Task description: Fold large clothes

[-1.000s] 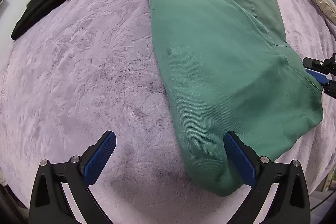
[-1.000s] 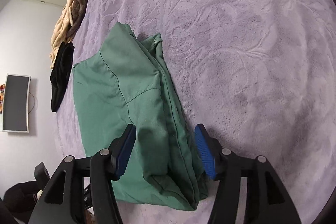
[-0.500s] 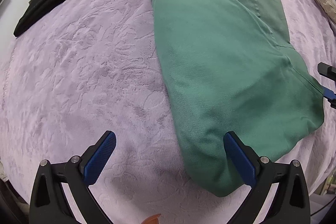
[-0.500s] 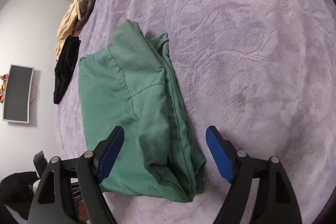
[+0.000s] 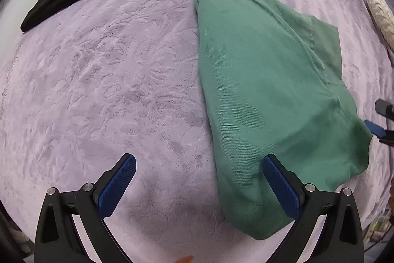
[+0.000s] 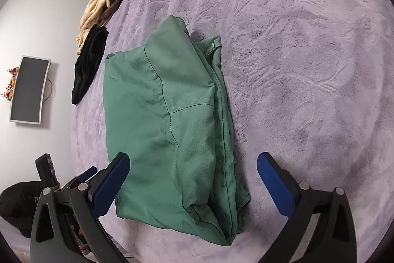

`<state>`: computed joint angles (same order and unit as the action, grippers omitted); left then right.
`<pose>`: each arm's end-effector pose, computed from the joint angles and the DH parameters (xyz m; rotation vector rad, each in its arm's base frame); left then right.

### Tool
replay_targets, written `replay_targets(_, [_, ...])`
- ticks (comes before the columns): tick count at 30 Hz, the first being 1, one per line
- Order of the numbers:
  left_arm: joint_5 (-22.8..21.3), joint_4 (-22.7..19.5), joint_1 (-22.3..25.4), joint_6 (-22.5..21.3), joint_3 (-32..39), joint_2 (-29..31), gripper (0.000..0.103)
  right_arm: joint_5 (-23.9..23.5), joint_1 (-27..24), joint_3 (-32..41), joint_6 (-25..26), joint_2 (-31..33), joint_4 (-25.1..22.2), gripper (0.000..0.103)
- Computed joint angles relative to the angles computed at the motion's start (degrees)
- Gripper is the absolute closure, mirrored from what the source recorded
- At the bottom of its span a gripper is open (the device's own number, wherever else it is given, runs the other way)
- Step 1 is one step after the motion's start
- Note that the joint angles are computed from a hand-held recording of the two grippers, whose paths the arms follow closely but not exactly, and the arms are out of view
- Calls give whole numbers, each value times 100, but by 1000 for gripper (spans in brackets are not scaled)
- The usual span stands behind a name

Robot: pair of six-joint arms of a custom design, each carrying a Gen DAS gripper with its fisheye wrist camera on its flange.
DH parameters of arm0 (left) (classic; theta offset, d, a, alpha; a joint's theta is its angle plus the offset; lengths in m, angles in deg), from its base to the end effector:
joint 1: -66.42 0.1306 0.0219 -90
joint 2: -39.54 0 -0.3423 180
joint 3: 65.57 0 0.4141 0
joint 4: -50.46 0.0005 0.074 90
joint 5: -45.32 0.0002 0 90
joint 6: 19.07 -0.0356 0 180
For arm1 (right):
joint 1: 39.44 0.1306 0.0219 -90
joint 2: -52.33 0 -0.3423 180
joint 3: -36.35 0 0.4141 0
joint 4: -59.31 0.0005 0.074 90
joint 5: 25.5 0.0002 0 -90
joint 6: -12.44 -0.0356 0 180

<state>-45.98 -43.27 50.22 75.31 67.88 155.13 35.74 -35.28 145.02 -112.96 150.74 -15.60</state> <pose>0.5671 -0.1644 0.4600 0.2940 2.8798 -0.0318 0.5217 0.0546 0.4478 0.5909 2.7056 0.8774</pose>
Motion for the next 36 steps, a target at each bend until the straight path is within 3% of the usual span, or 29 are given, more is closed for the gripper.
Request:
replay_targets(8, [713, -279, 299, 114, 753, 657, 0, -543, -79, 64, 144, 416, 27, 0])
replay_targets(14, [833, -79, 221, 232, 512, 563, 0, -782, -70, 143, 64, 727, 90, 0])
replay_targets(22, [893, -121, 177, 248, 746, 753, 0, -1266, 73, 601, 182, 1063, 280, 0])
replay_targets(30, [965, -125, 202, 272, 827, 820, 0, -1195, -27, 377, 277, 978, 217, 0])
replay_targets(36, [1657, -110, 271, 283, 872, 977, 0, -1475, -72, 208, 141, 987, 540, 0])
